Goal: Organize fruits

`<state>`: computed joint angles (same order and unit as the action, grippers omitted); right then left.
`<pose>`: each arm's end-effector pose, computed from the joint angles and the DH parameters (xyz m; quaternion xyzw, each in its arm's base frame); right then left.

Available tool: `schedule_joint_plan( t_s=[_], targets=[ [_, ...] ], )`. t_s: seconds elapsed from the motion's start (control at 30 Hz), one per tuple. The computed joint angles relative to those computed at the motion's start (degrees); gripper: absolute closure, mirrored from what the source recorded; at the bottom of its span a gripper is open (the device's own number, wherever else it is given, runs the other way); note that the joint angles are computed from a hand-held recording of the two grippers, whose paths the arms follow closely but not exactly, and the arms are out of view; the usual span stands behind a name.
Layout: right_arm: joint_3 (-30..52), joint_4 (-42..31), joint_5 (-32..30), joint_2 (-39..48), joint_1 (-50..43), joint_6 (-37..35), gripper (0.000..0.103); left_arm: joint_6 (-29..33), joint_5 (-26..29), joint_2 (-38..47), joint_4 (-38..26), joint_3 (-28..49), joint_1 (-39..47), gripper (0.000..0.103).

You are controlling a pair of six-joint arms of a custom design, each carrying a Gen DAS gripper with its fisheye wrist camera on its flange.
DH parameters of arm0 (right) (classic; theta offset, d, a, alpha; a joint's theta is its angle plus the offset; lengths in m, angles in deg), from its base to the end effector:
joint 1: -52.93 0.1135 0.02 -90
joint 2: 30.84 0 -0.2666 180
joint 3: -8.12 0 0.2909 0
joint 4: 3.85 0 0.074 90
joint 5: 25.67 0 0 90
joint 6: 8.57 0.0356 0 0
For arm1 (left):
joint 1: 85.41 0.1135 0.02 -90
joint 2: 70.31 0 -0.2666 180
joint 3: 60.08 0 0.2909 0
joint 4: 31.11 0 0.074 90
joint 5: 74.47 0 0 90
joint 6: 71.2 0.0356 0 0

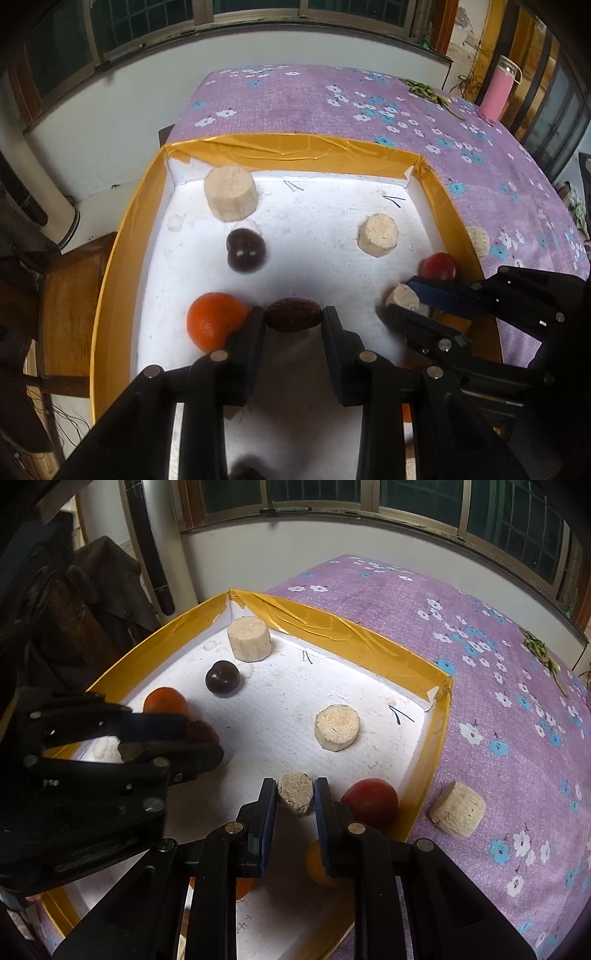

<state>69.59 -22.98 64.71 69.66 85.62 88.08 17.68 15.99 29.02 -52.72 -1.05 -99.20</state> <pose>0.2967 0.1901 0.0993 -0.2158 0.9371 0.0893 0.2594 0.3269 -0.0805 0.0917 0.1080 0.9641 -0.0353 0.2401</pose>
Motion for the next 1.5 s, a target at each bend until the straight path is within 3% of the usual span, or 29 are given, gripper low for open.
schedule_joint_plan(
  t_s=[0.3, 0.37, 0.43, 0.53, 0.57, 0.73, 0.9, 1.0, 1.1, 1.17, 1.27, 1.33, 1.5],
  targets=[
    [-0.49, 0.05, -2.22, -0.66, -1.13, 0.63, 0.084, 4.58, -1.01, -1.28, -0.52, -1.92, -0.42, 0.063],
    [-0.27, -0.38, -1.97, -0.63, -0.91, 0.98, 0.084, 3.92, -2.82, -1.44, -0.77, -2.12, -0.34, 0.045],
    [-0.13, -0.73, -1.68, -0.67, -0.71, 1.2, 0.084, 2.55, -3.62, -1.68, -1.05, -2.26, 0.97, 0.036],
    [-0.34, -1.19, -1.31, -1.25, -0.37, 1.58, 0.083, 1.44, -0.06, -3.51, -1.77, -2.83, 4.08, 0.036],
    [-0.61, -1.07, -0.79, -1.63, -0.15, 1.83, 0.075, 1.32, -0.35, -4.48, -1.78, -3.32, 4.47, 0.035],
    [-3.47, -0.57, -0.66, -6.15, -0.69, 3.07, 0.074, 0.47, -3.73, -11.71, -0.44, -8.57, 6.5, 0.028],
    [-8.12, -2.31, -1.65, -15.86, -0.78, 3.82, 0.072, -2.76, -0.1, -21.8, 0.63, -16.08, 9.34, 0.025],
    [-11.91, -5.07, -1.51, -23.1, -0.18, 4.45, 0.063, -5.87, -3.71, -31.17, 1.49, -22.33, 7.14, 0.01],
    [-16.76, -7.17, -0.21, -31.04, 0.95, 5.91, 0.047, -9.52, -6.54, -41.57, -0.21, -27.62, 3.69, 0.008],
    [-19.46, -8.85, 0.53, -35.79, 1.6, 7.28, 0.044, -13.09, -9.86, -46.13, -2.24, -29.36, 0.05, 0.003],
    [-23.69, -13.13, 2.55, -44.0, 3.29, 10.35, 0.028, -19.02, -14.0, -53.61, -6.32, -32.08, -5.84, 0.002],
    [-25.95, -15.65, 3.27, -48.78, 4.19, 11.65, 0.028, -23.9, -18.56, -57.42, -10.07, -33.12, -11.02, 0.002],
    [-29.59, -25.87, 8.73, -61.62, 10.35, 15.93, 0.015, -38.34, -29.46, -65.26, -22.69, -34.04, -25.06, 0.002]
  ],
)
